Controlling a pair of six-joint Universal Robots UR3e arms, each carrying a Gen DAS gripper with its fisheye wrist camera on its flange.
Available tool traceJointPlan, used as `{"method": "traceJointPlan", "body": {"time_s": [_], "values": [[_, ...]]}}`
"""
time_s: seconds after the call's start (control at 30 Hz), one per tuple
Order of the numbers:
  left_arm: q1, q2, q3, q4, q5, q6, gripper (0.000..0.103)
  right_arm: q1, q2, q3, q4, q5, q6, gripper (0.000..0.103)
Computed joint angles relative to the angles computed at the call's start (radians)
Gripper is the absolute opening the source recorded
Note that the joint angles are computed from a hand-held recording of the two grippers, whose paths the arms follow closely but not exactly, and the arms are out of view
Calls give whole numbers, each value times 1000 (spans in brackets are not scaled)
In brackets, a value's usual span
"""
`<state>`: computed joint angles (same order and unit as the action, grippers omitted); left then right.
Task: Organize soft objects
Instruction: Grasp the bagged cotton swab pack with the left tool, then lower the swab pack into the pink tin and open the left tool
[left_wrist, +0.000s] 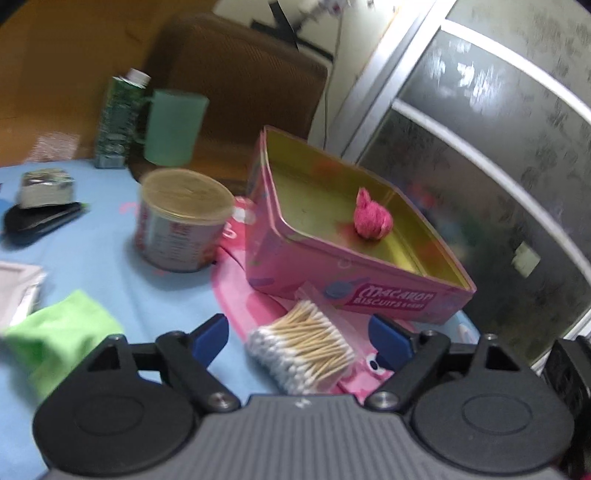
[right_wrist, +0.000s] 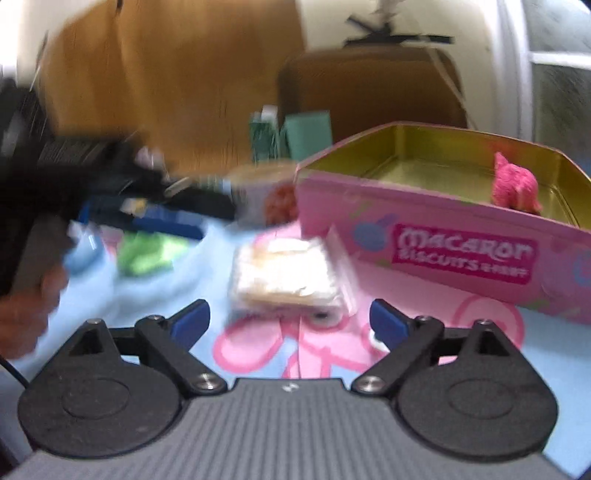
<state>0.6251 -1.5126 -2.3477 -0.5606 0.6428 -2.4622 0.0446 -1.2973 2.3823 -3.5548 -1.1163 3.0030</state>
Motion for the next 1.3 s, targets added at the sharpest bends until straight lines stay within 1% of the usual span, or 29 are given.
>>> {"method": "traceJointPlan", "body": {"time_s": [0.03,0.1,0.13,0.17,0.2,0.27,0.3,0.33,0.4,0.43,0.53,0.6,0.67,0.7,0.77,0.87,0.9,0.93,0.97,1.0,1.03,1.07,1.13,1.17,1.3], "values": [[-37,-47,26,40,21,-27,84,16,4,-19,34,-16,2,95],[-91,-98,42,104,58,-65,78,7,12,-35,64,17,23,94],[-109,-112,42,128,72,-74,67,9,18,-35,57,20,28,93],[-121,-123,50,108,81,-61,60,19,29,-30,25,5,29,84],[-120,-126,61,44,72,-29,57,31,45,-28,-11,-17,26,71],[-98,-97,38,-25,43,10,56,38,83,-28,-77,-51,25,58],[-91,-73,13,-18,44,16,56,28,90,-21,-102,-45,33,51],[-83,-48,-7,-16,45,27,56,5,98,-10,-124,-21,43,49],[-67,-5,-30,-48,34,54,56,-25,111,17,-177,20,58,48],[-60,15,-38,-63,26,59,56,-29,118,31,-217,24,61,48],[-48,70,-48,-98,-2,64,56,-14,151,67,-361,-5,51,48],[-47,108,-46,-119,-27,60,56,0,160,67,-421,-30,56,47],[-54,132,-35,-118,-49,47,57,-19,151,70,-459,-17,62,47],[-67,134,-20,-104,-55,28,57,-31,151,60,-469,-6,65,47],[-113,97,22,-12,-41,-48,58,-40,152,18,-464,-11,55,47],[-198,-1,101,176,13,-211,62,-26,173,-113,-397,-84,49,48],[-223,-31,119,257,44,-276,64,-27,201,-176,-373,-106,61,58],[-234,-46,124,308,63,-322,66,-19,233,-251,-334,-149,67,68],[-230,-52,125,327,58,-349,68,-13,263,-304,-310,-202,68,81],[-215,-47,110,345,44,-366,70,3,290,-355,-288,-281,83,79],[-192,-32,84,355,24,-362,71,6,302,-384,-267,-331,99,79],[-166,-15,53,368,9,-345,72,-17,301,-378,-270,-314,118,79],[-121,20,-8,397,11,-323,74,-67,297,-336,-311,-261,160,79],[-100,33,-24,384,6,-310,74,-76,297,-318,-325,-258,166,79],[41,120,-99,198,-61,-182,74,-83,313,-220,-458,-246,207,79]]}}
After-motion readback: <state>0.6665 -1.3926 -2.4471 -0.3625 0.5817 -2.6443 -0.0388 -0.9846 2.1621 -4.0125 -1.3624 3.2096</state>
